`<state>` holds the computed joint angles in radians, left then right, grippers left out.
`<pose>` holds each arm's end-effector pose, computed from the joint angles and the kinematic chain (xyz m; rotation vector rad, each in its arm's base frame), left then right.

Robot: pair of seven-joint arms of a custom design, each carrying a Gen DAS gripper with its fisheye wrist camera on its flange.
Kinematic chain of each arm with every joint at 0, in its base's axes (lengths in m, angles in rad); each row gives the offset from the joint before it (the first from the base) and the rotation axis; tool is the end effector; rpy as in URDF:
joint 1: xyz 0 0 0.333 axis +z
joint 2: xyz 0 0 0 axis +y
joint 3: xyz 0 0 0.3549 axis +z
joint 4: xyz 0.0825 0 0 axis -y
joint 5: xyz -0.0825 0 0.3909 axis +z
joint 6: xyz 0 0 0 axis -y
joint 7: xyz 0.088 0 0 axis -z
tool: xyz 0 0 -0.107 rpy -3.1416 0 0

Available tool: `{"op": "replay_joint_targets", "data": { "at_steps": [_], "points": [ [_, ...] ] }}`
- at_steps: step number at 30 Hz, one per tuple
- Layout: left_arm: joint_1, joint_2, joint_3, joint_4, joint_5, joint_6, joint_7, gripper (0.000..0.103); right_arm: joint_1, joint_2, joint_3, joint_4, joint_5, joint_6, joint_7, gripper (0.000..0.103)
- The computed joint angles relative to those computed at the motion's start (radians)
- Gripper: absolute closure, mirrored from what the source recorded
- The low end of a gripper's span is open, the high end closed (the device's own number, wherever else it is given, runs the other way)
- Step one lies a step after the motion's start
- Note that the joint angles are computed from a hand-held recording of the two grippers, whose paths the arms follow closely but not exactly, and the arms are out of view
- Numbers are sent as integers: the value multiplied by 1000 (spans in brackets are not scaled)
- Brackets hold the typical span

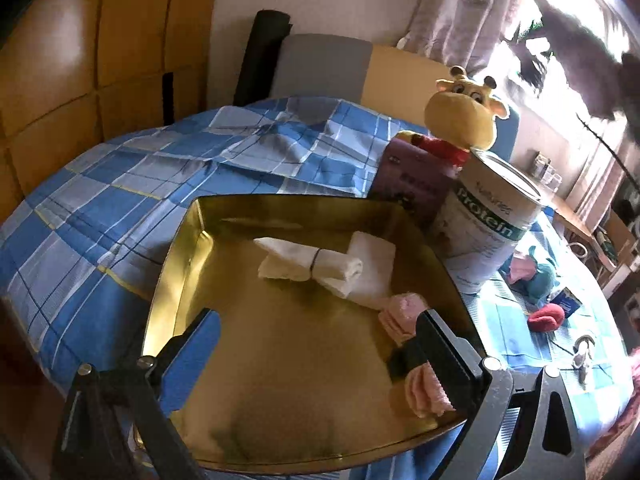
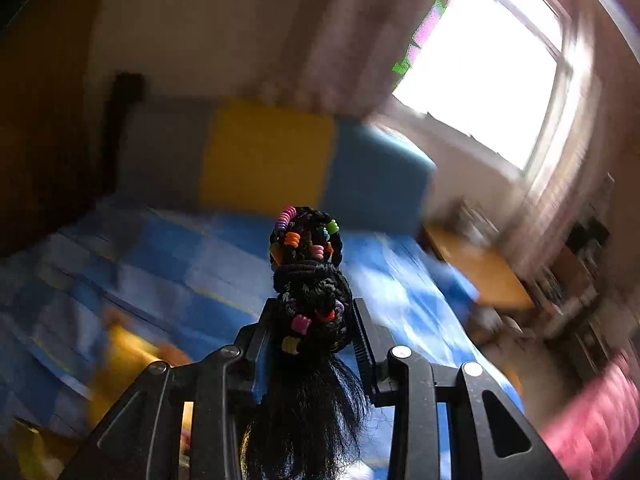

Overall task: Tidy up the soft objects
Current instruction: 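Carry the black beaded hair tie into the gold tray and open the right gripper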

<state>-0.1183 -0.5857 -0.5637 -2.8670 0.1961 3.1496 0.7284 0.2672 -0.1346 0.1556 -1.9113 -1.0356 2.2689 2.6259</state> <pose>0.2755 -0.2523 0.4410 -1.7325 1.8843 -0.9948 0.5216 0.2172 0.6555 -1.6149 1.8271 -1.3037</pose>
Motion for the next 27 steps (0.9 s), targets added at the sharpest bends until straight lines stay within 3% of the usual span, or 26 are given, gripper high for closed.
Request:
{"op": "replay_joint_targets", "data": {
  "at_steps": [4,8,13,17,21,23,27],
  "points": [
    [13,-15,1,-9,-1,-11,-9,4,53,76,10,51,28,223,-112,68],
    [15,-42,18,-25,-1,-30,-14,4,119,108,16,7,240,366,-347,68],
    [26,-104,36,-57,2,-65,-30,4,196,104,36,-139,610,361,-531,69],
    [23,-148,61,-82,-1,-105,-47,4,248,80,42,-330,954,458,-654,69],
    [14,-173,74,-95,5,-131,-60,4,286,86,54,-441,1156,528,-691,69],
    [8,-187,73,-103,9,-136,-67,4,302,97,63,-486,1197,567,-678,69],
    [-12,-193,73,-104,19,-145,-73,4,295,124,71,-518,1039,620,-509,66]
  ]
}}
